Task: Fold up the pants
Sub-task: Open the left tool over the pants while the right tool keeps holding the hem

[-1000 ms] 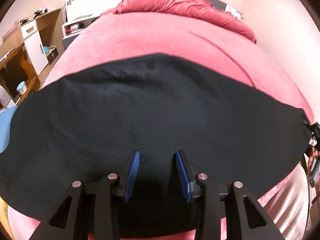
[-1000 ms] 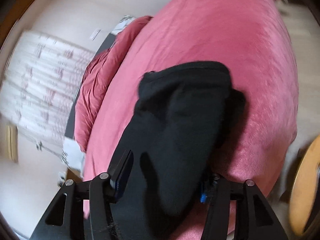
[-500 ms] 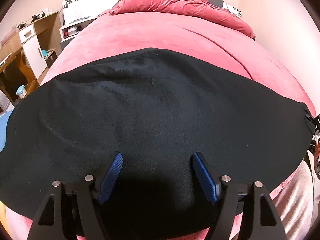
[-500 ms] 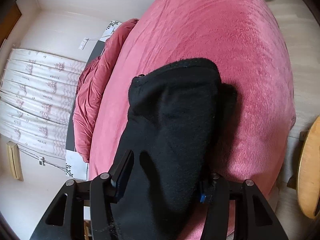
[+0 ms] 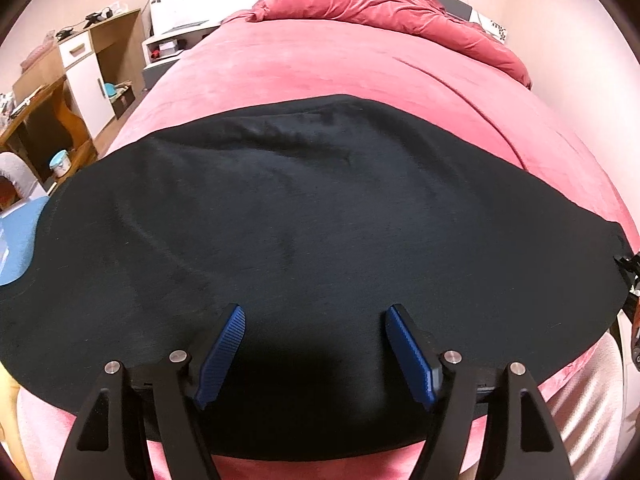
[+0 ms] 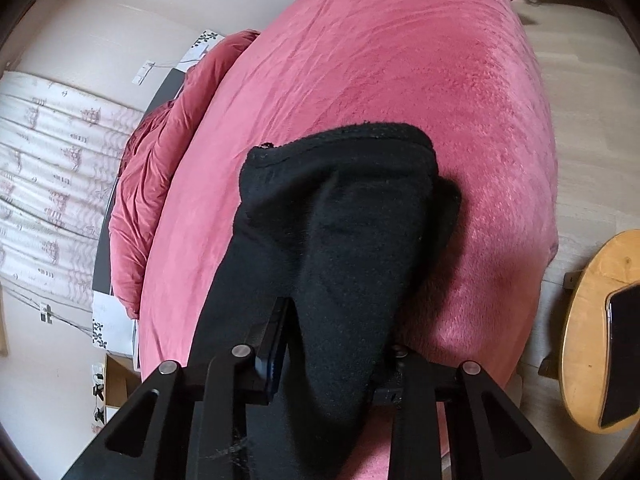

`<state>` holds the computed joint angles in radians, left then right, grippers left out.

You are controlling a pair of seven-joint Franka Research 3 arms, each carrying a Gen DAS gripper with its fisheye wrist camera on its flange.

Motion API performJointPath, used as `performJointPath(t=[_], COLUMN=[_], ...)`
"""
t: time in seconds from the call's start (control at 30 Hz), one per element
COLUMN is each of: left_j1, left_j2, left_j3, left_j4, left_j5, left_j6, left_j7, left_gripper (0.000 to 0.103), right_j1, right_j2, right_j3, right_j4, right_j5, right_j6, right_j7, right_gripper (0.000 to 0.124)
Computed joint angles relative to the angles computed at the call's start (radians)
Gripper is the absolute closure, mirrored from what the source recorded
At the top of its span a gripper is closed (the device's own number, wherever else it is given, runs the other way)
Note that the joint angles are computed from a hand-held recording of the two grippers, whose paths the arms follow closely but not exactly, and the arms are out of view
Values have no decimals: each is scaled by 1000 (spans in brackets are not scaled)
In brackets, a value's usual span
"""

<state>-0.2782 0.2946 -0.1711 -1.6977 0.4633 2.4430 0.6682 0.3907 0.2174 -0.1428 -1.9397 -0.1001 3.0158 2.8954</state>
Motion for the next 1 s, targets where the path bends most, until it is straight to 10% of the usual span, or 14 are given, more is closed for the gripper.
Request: performJointPath(t=[0.5, 1.0], left_j1=[39, 73], left_j2=[-98, -153], left_j3=[7, 2], left_j4=[-121, -230], left_j5=[3, 3], left_j6=[-4, 114], left_j7=[-62, -73], left_gripper=[28, 28], right_j1=[-61, -14], right_j2=[36, 37], right_j3=[66, 56], right_j4=[119, 300], right_j5=[85, -150], right_j6=[-169, -320], right_j7=[-132, -87], right_gripper=[94, 109])
